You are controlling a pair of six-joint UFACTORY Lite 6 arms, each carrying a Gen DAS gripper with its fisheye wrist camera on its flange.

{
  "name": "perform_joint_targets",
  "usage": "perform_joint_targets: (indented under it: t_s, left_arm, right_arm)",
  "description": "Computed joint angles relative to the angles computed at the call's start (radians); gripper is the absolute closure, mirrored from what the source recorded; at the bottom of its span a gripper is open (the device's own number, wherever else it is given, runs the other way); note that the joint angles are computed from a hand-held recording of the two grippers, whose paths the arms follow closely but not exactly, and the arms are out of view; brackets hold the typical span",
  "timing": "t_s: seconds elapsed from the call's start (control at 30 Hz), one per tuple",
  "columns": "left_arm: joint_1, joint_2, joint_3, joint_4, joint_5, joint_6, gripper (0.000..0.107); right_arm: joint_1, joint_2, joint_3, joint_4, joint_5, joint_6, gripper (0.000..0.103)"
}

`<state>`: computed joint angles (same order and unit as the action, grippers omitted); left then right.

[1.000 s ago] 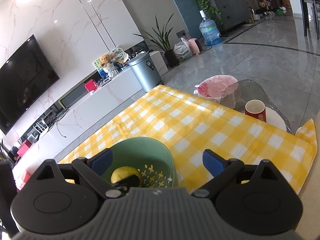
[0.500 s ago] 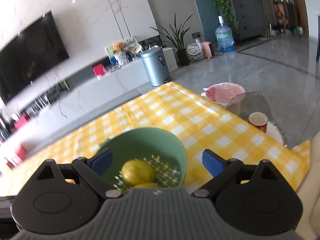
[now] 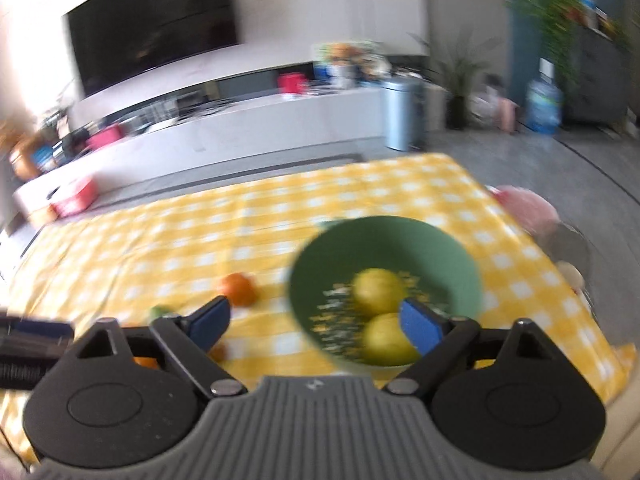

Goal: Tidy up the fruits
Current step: 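Withdraw the left tool from the colander back over the table, then reach the right tool to a tangerine and close on it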

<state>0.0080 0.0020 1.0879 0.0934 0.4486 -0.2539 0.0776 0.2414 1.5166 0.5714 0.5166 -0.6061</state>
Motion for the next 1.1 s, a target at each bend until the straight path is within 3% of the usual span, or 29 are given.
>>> perform_joint_targets:
  t_s: [0.23, 0.33, 0.53, 0.73, 0.87, 0.93, 1.03, 1.1]
  left_arm:
    - [0.142, -0.157, -0.159, -0.119, -0.038, 0.122, 0.019]
    - [0.199, -0.167, -0.202, -0.179, -0.071, 0.191, 0.019]
    - [0.271, -0.156, -0.268, -0.355, -0.152, 0.414, 0.019]
    - [0.316, -0.084, -0.306, -0.584, -0.236, 0.705, 0.019]
    - [0.330, -0.004, -0.306, -0.834, -0.267, 0.979, 0.019]
    - [0.341, 0.041, -0.300, -0.928, -0.265, 1.080, 0.019]
    - [0.398, 0.102, -0.285, -1.152, -0.186, 1.302, 0.019]
    - [0.406, 0.130, -0.280, -1.163, -0.191, 1.312, 0.019]
  right_arm:
    - [0.083, -0.050, -0.078, 0.100, 0.025, -0.110, 0.036]
    - [0.108, -0.044, -0.095, 0.158, 0.026, -0.165, 0.051]
    - [0.176, -0.003, -0.093, 0.123, 0.020, -0.124, 0.053]
    - [0.213, 0.031, -0.126, 0.190, 0.082, -0.265, 0.062]
    - [0.252, 0.046, -0.140, 0.126, 0.098, -0.250, 0.064]
    - [0.259, 0.030, -0.171, 0.153, 0.109, -0.328, 0.064]
    - [0.268, 0.025, -0.209, 0.146, 0.124, -0.377, 0.065]
    - [0.280, 0.036, -0.224, 0.118, 0.116, -0.373, 0.065]
